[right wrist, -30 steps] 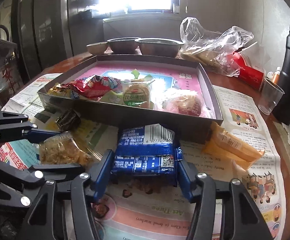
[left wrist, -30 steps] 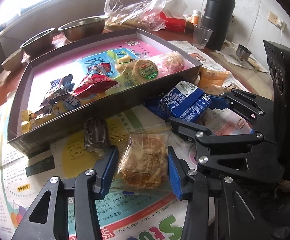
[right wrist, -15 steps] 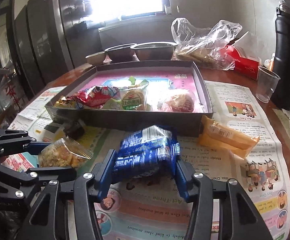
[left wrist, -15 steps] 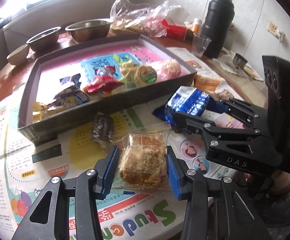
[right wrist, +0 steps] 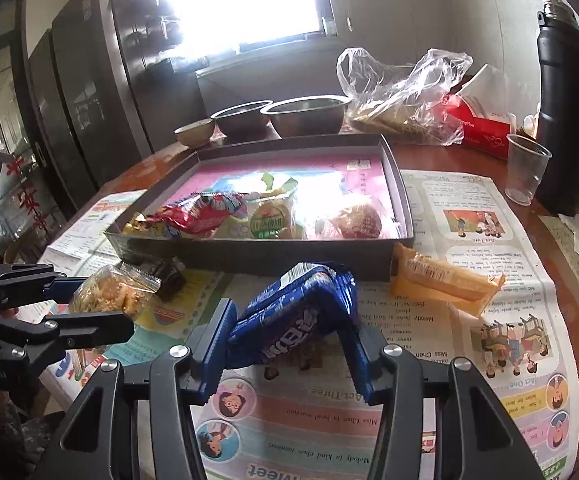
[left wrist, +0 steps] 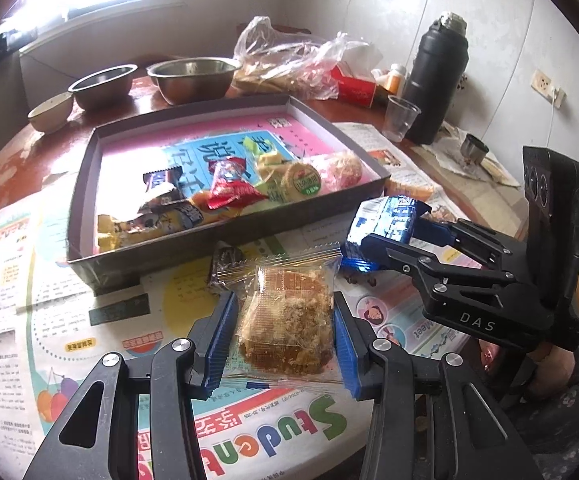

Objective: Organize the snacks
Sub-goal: 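Lift the pastry bag with the left gripper while the right gripper lifts the blue packet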

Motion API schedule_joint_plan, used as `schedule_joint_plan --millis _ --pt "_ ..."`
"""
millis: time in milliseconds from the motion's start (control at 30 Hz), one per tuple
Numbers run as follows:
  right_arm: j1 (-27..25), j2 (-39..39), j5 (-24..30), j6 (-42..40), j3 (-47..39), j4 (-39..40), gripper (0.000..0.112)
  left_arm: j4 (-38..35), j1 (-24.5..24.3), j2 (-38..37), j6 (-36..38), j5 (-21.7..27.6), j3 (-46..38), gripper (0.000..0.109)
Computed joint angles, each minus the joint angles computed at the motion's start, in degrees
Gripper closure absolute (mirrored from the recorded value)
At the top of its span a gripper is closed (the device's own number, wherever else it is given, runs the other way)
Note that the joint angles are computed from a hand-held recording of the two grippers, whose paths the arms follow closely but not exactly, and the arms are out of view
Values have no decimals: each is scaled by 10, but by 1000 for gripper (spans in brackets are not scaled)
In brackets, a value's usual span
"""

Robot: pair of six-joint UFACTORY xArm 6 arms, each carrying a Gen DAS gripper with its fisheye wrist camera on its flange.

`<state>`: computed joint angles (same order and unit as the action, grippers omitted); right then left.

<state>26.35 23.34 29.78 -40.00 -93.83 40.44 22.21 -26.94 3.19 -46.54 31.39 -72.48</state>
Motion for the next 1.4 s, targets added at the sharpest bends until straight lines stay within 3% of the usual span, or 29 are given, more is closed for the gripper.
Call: schedule_joint_plan --millis 567,1100,1267,1400 --pt "6 15 16 -1 -12 -9 62 -7 8 -11 -6 -7 10 61" --pt "37 48 -20 43 -31 -142 58 -25 20 -13 -1 -20 18 61" --pt "38 52 -13 30 -38 -127 64 -23 24 -19 -5 -26 25 61" --pt "30 48 10 3 -40 -61 64 -14 30 -29 -19 -32 32 61"
